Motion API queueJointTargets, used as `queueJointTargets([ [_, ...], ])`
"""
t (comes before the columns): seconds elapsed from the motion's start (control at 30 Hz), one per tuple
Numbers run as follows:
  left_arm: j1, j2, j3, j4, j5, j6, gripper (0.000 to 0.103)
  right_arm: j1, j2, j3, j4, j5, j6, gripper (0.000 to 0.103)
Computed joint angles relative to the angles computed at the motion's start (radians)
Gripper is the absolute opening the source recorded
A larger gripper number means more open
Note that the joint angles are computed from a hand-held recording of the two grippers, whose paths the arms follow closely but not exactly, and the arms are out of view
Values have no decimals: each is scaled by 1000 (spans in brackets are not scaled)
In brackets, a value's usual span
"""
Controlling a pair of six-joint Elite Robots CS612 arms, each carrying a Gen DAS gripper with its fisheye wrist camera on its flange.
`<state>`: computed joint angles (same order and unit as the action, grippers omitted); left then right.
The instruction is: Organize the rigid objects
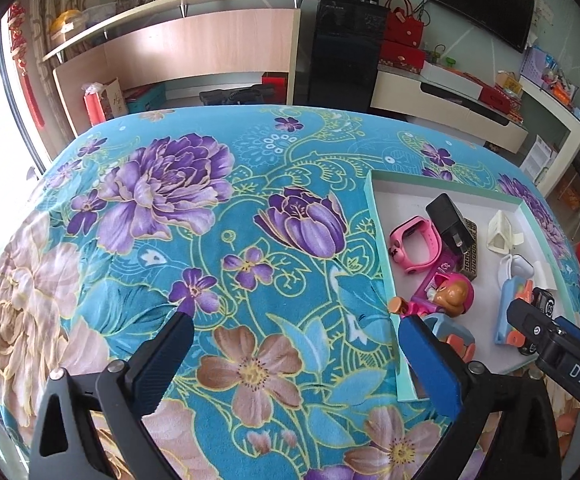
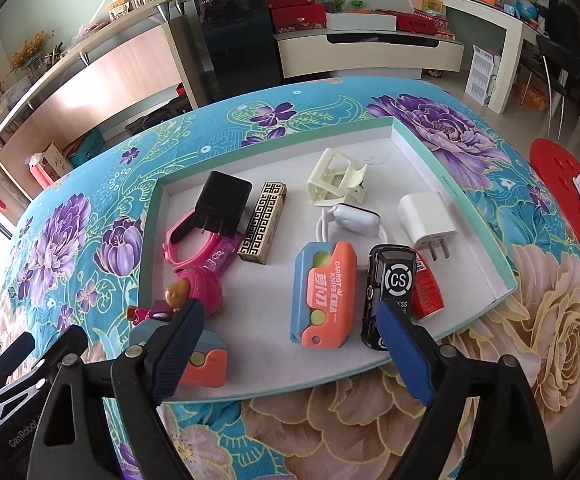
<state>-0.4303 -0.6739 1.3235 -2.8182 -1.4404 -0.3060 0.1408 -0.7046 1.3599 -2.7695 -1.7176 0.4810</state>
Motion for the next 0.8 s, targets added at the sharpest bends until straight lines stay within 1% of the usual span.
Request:
queueJointTargets([
  [0.13,5,-3,8,5,11,-18,103,7,0,0,19,-8,-6,88],
  [0.3,8,-9,19,20,35,-33,103,10,-3,7,29,2,-9,89],
  [0.4,9,-12,23,30,37,-38,103,14,-2,5,36,0,-17,89],
  [0.47,10,-13,25,35,33,-37,103,15,-1,3,39,0,-21,89],
  [0.63,6,-16,33,21,54,-24,103,17,0,1,38,1,-28,89],
  [0.8,4,-14,29,25,48,-15,103,17,1,-4,57,3,-31,89],
])
